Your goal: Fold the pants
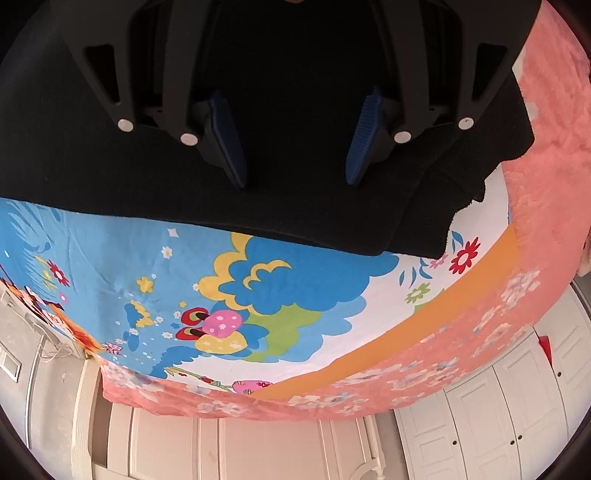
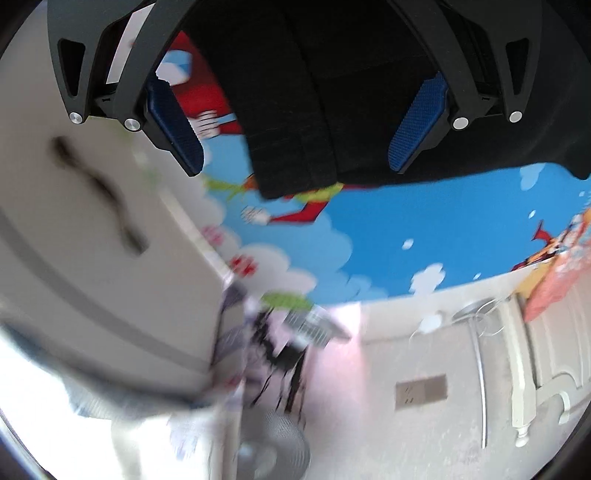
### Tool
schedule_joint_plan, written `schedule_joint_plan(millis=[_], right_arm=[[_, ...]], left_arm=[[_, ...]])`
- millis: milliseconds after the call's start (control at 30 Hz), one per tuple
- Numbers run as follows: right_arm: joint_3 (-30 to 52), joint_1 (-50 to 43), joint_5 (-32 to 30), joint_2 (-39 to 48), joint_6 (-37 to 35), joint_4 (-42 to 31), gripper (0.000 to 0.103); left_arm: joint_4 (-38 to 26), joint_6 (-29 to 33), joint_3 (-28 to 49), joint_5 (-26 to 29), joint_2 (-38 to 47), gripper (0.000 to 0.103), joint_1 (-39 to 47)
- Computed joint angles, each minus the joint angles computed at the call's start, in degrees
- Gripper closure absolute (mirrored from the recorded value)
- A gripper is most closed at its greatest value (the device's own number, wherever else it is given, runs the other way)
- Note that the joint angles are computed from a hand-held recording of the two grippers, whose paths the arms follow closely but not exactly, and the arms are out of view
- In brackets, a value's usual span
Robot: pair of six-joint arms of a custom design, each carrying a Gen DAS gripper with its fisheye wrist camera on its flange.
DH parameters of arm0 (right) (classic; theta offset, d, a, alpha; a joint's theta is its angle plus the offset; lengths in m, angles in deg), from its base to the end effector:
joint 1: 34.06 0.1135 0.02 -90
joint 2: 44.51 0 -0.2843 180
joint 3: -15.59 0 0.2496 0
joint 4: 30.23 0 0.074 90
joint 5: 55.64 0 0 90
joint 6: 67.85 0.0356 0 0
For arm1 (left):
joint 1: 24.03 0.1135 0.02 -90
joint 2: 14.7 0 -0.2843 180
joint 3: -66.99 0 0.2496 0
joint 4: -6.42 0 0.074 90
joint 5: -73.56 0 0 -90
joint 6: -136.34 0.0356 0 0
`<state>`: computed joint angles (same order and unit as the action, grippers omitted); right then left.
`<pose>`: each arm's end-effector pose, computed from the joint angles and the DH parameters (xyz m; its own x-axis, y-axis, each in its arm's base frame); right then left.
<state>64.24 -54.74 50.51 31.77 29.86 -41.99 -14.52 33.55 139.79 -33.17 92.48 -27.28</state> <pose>0.2372 -0.1001 0.2053 -0.5158 0.3325 -0.7895 0.6151 0.7852 -0.0712 0.3715 -0.0108 0.1553 -0.7765 -0.1683 -0.6073 -0.2883 0.9518 0.1049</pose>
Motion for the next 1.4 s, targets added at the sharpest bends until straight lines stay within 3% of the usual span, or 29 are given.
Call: schedule_joint_plan(millis=[100, 167, 267, 300, 367, 433, 500, 533, 600, 700, 767, 867, 1033, 1133, 1333, 1400], right_arm=[[1.2, 11.1, -0.5, -6.3, 2.7, -4.7, 0.007], [4.8, 25.1, -0.7, -5.5, 3.6, -7.7, 0.007], [12.3, 42.1, 0.0, 3.4, 5.9, -9.9, 0.007], [16.9, 46.9, -3.1, 8.8, 7.5, -11.4, 0.007], [22.7, 51.8, -7.7, 16.2, 9.5, -11.8, 0.007], [30.8, 56.7, -7.6, 25.3, 10.3, -14.4, 0.007], [38.8, 59.3, -7.3, 33.7, 11.4, -18.4, 0.007], [42.3, 59.9, -7.3, 36.9, 11.9, -21.1, 0.007], [47.2, 60.8, -5.5, 41.6, 12.5, -26.5, 0.007], [44.5, 62.3, -2.5, 41.5, 11.5, -23.7, 0.004], [44.2, 62.1, -2.7, 41.3, 11.7, -24.3, 0.004], [43.0, 62.2, -2.7, 41.0, 11.3, -22.8, 0.004], [47.0, 63.0, -2.8, 41.9, 10.2, -25.9, 0.004], [47.5, 64.6, -5.1, 41.1, 6.8, -22.3, 0.004], [58.8, 66.2, -7.3, 47.5, 3.9, -27.2, 0.004], [64.7, 66.2, -4.5, 51.6, 3.9, -32.3, 0.004]], left_arm=[[0.8, -0.2, -0.7, -0.3, -0.3, 0.046, -0.2], [0.9, -0.1, -0.7, -0.5, -0.3, 0.046, -0.3], [1.6, -0.1, -1.2, -0.6, -0.5, 0.046, -0.3], [1.8, -0.1, -1.4, -0.6, -0.6, 0.046, -0.3], [2.5, -0.2, -1.8, -0.4, -0.8, 0.046, -0.1], [3.1, -0.4, -2.4, -0.4, -1.2, 0.045, 0.0], [3.9, -1.6, -3.3, -2.0, -1.9, 0.045, -0.5], [3.4, -3.1, -3.8, -5.8, -2.4, 0.045, -1.4], [-1.9, -8.1, -4.6, -11.6, -5.3, 0.046, -3.8], [-5.2, -15.7, -8.9, -12.2, -11.3, 0.026, -5.2], [-6.5, -18.7, -11.7, -10.5, -12.4, 0.026, -6.2], [-4.1, -20.8, -15.9, -13.3, -14.9, 0.026, -8.5], [-3.8, -26.7, -19.2, -10.6, -18.4, 0.026, -8.2], [-2.8, -28.5, -20.7, -11.0, -19.0, 0.026, -8.5], [-2.4, -29.3, -21.3, -10.2, -19.4, 0.026, -8.3], [-2.3, -29.2, -21.6, -10.1, -19.6, 0.026, -8.3]])
